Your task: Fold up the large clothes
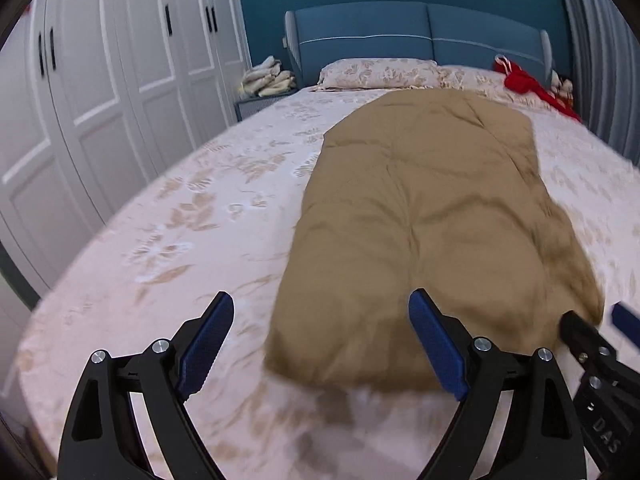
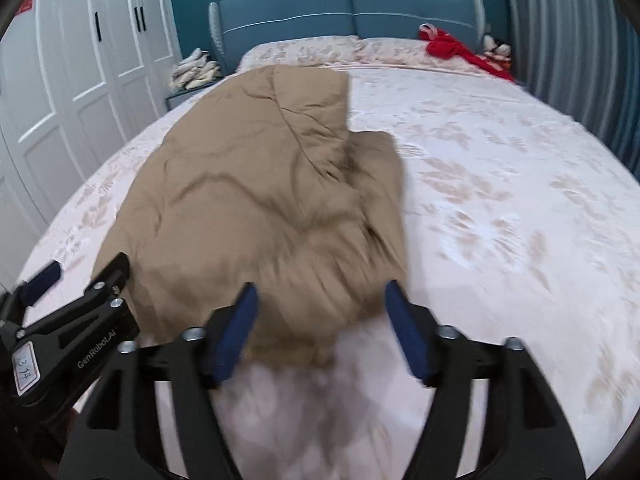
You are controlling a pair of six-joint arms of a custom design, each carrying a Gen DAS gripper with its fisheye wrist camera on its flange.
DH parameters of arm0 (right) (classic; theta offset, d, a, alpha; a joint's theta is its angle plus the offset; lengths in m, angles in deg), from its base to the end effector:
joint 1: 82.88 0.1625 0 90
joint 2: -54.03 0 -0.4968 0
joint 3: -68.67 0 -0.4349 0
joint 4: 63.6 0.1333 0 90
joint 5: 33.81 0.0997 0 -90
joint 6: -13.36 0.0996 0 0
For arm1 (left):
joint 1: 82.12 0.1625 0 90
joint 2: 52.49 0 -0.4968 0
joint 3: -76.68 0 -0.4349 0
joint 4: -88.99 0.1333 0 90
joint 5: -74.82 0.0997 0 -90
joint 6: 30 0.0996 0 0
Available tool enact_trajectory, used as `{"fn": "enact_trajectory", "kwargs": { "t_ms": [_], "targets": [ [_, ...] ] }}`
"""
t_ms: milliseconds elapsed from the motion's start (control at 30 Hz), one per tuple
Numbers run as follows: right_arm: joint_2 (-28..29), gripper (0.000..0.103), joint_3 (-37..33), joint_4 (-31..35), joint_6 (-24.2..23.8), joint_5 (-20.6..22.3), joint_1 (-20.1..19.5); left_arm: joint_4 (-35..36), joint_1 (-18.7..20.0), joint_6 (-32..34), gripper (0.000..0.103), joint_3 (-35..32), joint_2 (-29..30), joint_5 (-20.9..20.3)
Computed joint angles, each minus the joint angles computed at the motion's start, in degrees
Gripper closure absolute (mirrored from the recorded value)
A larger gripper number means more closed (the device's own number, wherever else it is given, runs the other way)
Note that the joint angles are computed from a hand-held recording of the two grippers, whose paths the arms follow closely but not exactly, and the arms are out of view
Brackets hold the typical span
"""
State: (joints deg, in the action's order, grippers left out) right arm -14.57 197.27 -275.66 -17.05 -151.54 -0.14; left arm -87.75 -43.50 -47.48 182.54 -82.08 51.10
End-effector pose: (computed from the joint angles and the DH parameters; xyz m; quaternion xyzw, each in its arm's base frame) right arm 0.0201 -0.5301 0.2952 0.0459 -0.8398 0.4074 0.3559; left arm -0.3604 -0.5752 -0.0359 0.1954 0.8122 -0.3708 0.4058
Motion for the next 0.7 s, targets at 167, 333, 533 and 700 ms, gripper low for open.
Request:
{"fn": "enact_trajectory", "kwargs": {
  "t_ms": [167, 333, 533, 700],
  "targets": [
    [-4.7, 0.036, 5.8, 1.9, 6.0, -1.7, -0.1, 7.8, -2.8, -10.2, 0.015, 6.0, -4.1, -0.5],
    [-7.2, 0.032, 10.2, -0.2, 6.1, -3.5, 0.5, 16.4, -5.6, -19.5, 0.015, 10.5, -8.1, -2.4],
    [-7.0, 0.028, 14.8, -6.1, 1.1, -5.6, 2.4, 22.0, -7.9, -27.1, 0.015, 14.1, -10.5, -3.5],
    [-6.4, 0.027, 16.9, -8.0, 0.1, -6.6, 3.1, 23.6, -9.2, -30.3, 0.015, 16.1, -11.8, -4.4]
  ]
}}
